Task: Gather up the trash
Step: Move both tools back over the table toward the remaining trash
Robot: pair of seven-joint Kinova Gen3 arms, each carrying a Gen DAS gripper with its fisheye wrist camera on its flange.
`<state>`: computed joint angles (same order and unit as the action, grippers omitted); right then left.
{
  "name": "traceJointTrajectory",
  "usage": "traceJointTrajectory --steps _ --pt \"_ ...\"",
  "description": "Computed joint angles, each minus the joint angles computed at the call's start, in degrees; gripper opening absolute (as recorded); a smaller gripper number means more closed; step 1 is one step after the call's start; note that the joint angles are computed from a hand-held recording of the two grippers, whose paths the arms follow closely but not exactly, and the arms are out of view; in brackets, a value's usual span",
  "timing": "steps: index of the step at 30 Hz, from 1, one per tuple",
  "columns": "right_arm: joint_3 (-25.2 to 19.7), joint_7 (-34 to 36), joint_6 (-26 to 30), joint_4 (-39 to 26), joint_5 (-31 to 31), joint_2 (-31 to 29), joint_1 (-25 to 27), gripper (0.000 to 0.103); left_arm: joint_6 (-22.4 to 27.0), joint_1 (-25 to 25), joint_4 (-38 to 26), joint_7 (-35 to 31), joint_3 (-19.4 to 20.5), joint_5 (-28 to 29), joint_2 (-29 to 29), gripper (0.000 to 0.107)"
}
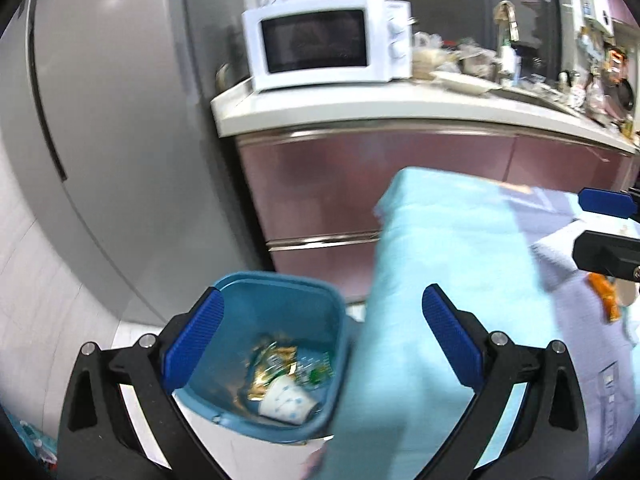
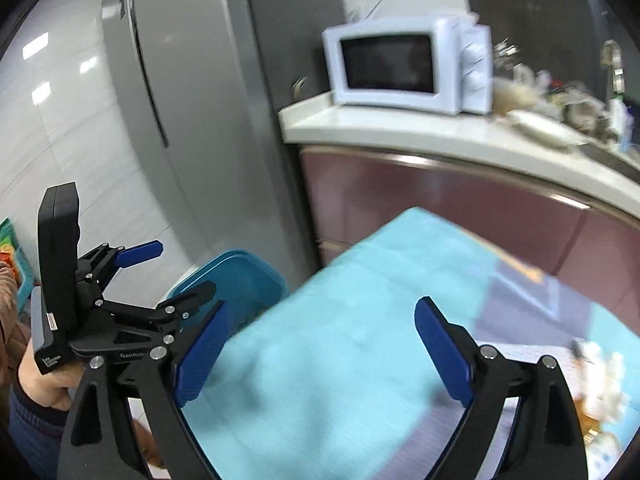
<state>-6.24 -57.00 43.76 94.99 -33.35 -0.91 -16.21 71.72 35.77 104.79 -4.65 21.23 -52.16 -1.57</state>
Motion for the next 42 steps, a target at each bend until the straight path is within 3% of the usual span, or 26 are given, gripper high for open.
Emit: traceJointTrajectory --steps 6,18,30,39,42 --pt "5.09 5.47 -3.27 7.61 -3.3 -7.77 2.44 0.096 2.94 6.12 -8.68 0.27 1.38 -4.47 6.22 0.098" --pt "17.11 7.22 -5.1 15.99 -0.58 -17.41 5.28 0.096 1.47 17.73 -21.86 -2.66 -3.37 -8.22 16.87 0.098" --pt "22.08 5.06 -6.99 19.74 4.38 -20.22 7.08 0.096 -3.62 23.11 -24.37 -4.09 -9.79 -5.01 19.73 0.098" --pt "27.26 7.81 -5.82 23.77 6.22 -19.95 8.54 0.096 -9.71 23.71 -21.42 -1.45 -10.6 -3.11 20.15 0.098" --pt "27.38 9.22 -5.9 24.88 6.14 -19.66 9.14 0.096 -11.52 23.61 -22.13 -3.25 -10.55 -1.93 21.41 0.098"
